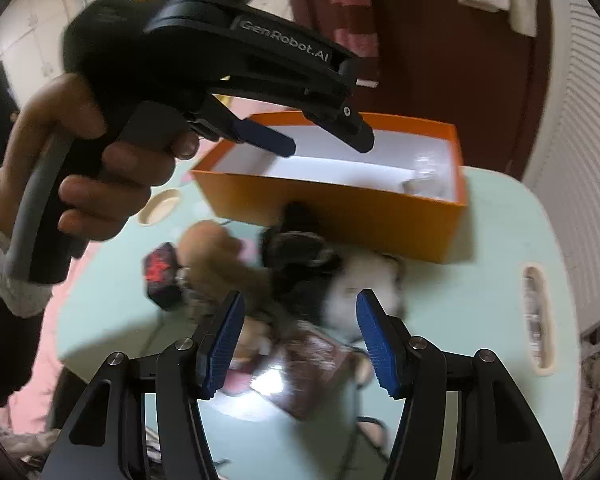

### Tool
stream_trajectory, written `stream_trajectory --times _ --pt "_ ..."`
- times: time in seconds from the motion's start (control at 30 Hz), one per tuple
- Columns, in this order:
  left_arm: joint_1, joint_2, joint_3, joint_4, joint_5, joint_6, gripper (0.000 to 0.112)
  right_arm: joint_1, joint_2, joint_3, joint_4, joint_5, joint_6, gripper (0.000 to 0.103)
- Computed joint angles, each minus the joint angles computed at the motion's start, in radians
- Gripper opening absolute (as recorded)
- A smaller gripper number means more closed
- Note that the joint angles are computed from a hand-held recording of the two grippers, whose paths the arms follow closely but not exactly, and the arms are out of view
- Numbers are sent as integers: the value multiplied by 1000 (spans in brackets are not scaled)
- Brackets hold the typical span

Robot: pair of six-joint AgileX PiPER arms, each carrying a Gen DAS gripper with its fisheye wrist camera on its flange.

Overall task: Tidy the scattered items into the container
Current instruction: 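Reach into the box and grasp the silver metal cup with the left gripper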

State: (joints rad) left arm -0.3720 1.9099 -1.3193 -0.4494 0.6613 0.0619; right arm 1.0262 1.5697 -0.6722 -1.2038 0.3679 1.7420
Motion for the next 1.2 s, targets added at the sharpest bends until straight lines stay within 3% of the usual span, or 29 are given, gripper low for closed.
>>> stream_trajectory --times 0.17,0.33,0.63,0.8,0.9,1.0,1.07,1.13,1.2 --pt "-47 59 -58 137 -28 -131 76 -49 -29 37 -16 35 24 58" --pt "-61 88 -66 139 -41 -142 76 -110 -44 53 -60 38 71 58" --pt "-77 138 -102 81 -70 -44 76 -250 -108 98 -93 -49 104 58" --pt "-119 155 -112 164 -151 -41 76 -298 -127 114 -97 -78 94 58" --pt "-147 193 -167 243 -120 -56 75 -332 -128 122 -125 -112 117 58" --pt "-146 210 -178 215 -125 -26 69 -357 -131 128 -131 -141 118 58" --pt "-158 221 -181 258 -137 -61 53 -359 -137 134 -126 -146 114 58" --pt "-156 247 -206 254 -113 -66 46 -363 -133 138 -160 -153 149 58" --pt "-133 258 -212 163 -96 -11 47 -365 -134 142 -158 -161 147 58"
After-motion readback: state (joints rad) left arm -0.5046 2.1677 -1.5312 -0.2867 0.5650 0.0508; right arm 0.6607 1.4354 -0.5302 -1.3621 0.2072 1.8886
